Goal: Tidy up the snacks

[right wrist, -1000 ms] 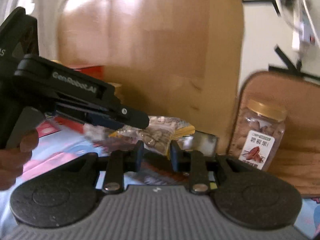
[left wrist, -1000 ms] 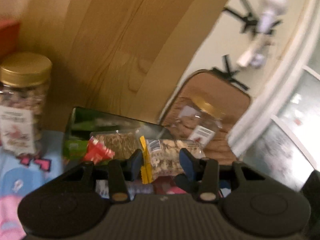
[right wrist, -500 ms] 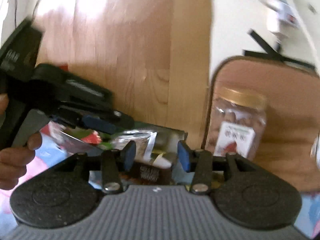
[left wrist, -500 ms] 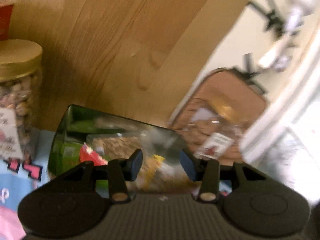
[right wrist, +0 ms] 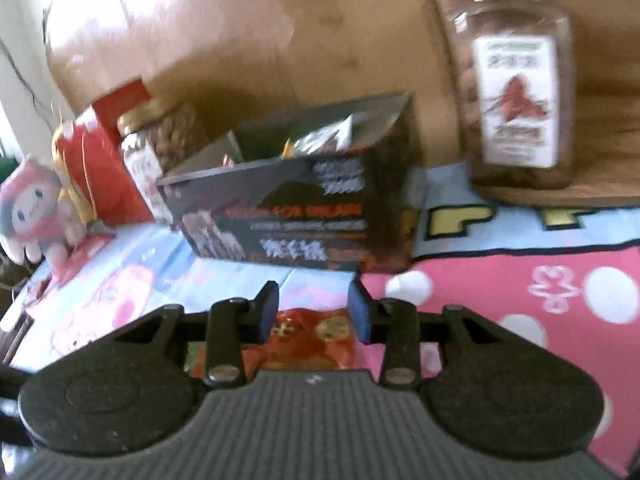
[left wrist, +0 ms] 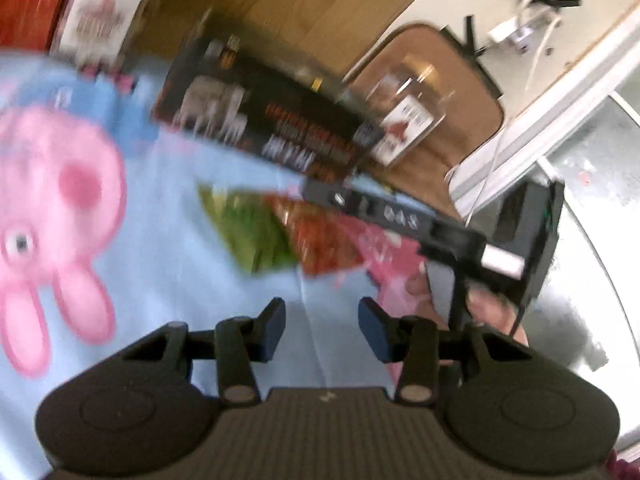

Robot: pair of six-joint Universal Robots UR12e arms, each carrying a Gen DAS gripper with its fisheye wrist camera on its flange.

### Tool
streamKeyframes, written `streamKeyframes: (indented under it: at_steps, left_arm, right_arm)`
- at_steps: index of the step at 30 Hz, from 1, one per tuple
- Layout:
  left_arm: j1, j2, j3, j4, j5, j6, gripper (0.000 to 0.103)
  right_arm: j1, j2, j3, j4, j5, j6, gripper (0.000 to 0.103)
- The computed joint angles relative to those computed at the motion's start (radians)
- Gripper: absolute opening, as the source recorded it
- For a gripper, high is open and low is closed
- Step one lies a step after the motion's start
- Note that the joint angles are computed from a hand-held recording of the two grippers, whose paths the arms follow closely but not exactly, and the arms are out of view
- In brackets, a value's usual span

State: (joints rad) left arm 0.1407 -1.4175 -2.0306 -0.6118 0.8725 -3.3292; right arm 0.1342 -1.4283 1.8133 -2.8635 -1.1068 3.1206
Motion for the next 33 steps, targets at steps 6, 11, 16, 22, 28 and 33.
streamKeyframes:
  at_steps: [6,11,16,22,28,33]
  left_arm:
    - [0.019,0.013,-0.032,0.049,0.011,-0.041,0.041]
    - [0.045,0.046,-0.063,0.026,-0.048,-0.031,0.042]
    - [0.063,0.089,-0.08,-0.048,-0.119,0.034,0.05]
    - [0.029,0.056,-0.05,-0.062,-0.105,0.077,0.051]
    - [0.031,0.018,-0.039,-0.066,-0.177,0.018,0.052]
    - [0.036,0.026,-0.06,-0.013,-0.181,-0.047,0.049]
  right_arm:
    - [0.004,-0.045,0.01,0.147,0.063,-0.106,0.028]
    - [-0.034,-0.131,0.114,0.165,0.211,-0.047,0.027]
    - [-0.119,-0.232,0.275,-0.109,0.303,0.23,0.03]
    - [-0.179,-0.312,0.34,-0.014,0.321,0.374,0.03]
    - [-0.136,-0.259,0.325,-0.034,0.321,0.458,0.022]
    - [-0.125,-0.248,0.33,-0.091,0.31,0.47,0.021]
